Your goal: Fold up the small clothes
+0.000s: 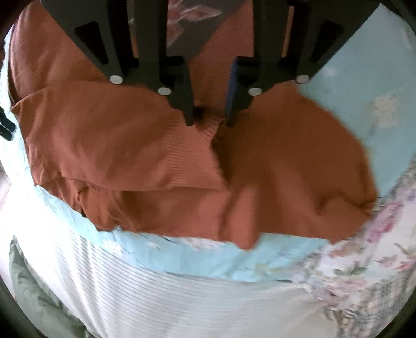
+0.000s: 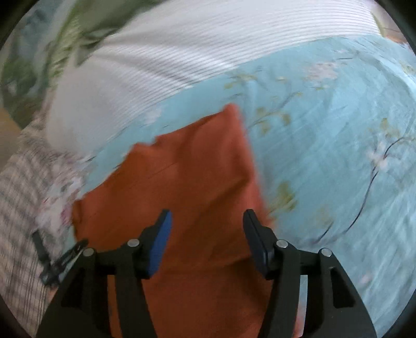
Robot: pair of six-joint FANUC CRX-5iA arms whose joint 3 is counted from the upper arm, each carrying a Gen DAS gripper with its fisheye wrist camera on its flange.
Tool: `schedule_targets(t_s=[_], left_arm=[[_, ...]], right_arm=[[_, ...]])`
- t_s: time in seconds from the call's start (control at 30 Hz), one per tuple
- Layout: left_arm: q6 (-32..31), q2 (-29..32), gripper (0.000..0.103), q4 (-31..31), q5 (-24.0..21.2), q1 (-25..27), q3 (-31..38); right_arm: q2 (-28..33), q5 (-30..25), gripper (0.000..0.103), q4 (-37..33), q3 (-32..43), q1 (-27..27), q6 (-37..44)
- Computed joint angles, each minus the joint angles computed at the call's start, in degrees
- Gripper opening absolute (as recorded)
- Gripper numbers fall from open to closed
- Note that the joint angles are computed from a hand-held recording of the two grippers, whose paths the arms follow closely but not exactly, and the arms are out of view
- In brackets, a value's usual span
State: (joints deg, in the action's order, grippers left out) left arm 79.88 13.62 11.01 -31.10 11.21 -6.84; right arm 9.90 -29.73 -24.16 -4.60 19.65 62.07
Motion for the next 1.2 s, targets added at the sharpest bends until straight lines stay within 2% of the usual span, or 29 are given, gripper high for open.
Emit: schedule_targets(t_s=[0.03,0.1,0.13,0.17,0.2,0.27,0.4,0.5,0.57,0.63,0.67,0.7,0.73,0.8,0.9,1.07,1.17,1.2], left_arm=[[1.3,-1.2,0.033,-1.7,0.6,0.7,-0.6],[1.8,-2.5,0.047,-2.4,1.2,2.0,-1.2],[1.5,-2.9,0.049,-2.2,1.4,2.9,-1.2],[1.9,-2.8,0.055,-2.7,1.2,3.5,-0.7],[3.7,-2.5,0.062,-4.4,0.5,4.1,0.5],[7.4,-1.5,0.064,-8.0,-0.5,4.6,3.1],[14.5,2.9,0.078,-15.4,-4.8,5.2,10.9],[18.0,8.5,0.079,-19.9,-10.4,5.0,19.4],[17.8,12.4,0.079,-19.4,-13.5,5.4,24.6],[20.0,16.9,0.079,-21.8,-18.2,5.3,31.5],[20.3,18.9,0.066,-22.0,-19.8,5.6,34.3],[19.3,20.1,0.037,-20.8,-20.3,6.2,35.6],[16.6,21.2,0.027,-16.9,-20.4,7.4,36.1],[15.3,20.5,0.011,-14.9,-19.2,7.9,34.8],[14.7,16.0,0.009,-17.1,-14.8,6.9,29.7],[5.0,6.5,0.009,-6.9,-7.6,6.6,16.5],[-2.4,1.9,0.009,0.5,-4.6,4.5,10.2],[-6.9,0.0,0.009,5.1,-3.6,3.6,7.2]], right_arm=[[-0.8,-0.4,0.059,-2.5,-0.1,0.5,2.2],[-1.4,-1.5,0.059,-7.8,0.3,1.0,5.9],[-1.3,-2.6,0.059,-10.2,0.9,1.0,7.8],[-1.3,-3.0,0.059,-10.9,1.0,1.7,8.2],[-1.3,-3.2,0.059,-11.4,1.0,2.3,8.3],[-1.1,-4.4,0.059,-14.3,1.4,2.7,10.5],[-0.1,-6.3,0.059,-15.2,2.5,4.1,10.8],[0.9,-7.5,0.059,-15.0,3.7,4.8,10.7],[1.0,-7.6,0.059,-14.7,3.8,5.4,10.5],[1.4,-7.7,0.059,-13.9,4.4,5.9,9.9],[1.6,-7.8,0.059,-13.4,4.7,6.0,9.6],[1.4,-7.6,0.059,-13.2,4.4,6.0,9.5],[1.7,-7.6,0.059,-12.7,4.8,6.2,8.9],[1.3,-7.2,0.059,-12.5,4.4,6.3,8.9],[0.8,-6.5,0.059,-12.8,4.0,6.6,9.4],[-0.9,-5.4,0.059,-13.5,2.6,6.7,10.3],[-2.8,-4.0,0.059,-13.4,0.4,6.5,9.5],[-3.5,-3.5,0.059,-12.9,-0.4,6.4,8.8]])
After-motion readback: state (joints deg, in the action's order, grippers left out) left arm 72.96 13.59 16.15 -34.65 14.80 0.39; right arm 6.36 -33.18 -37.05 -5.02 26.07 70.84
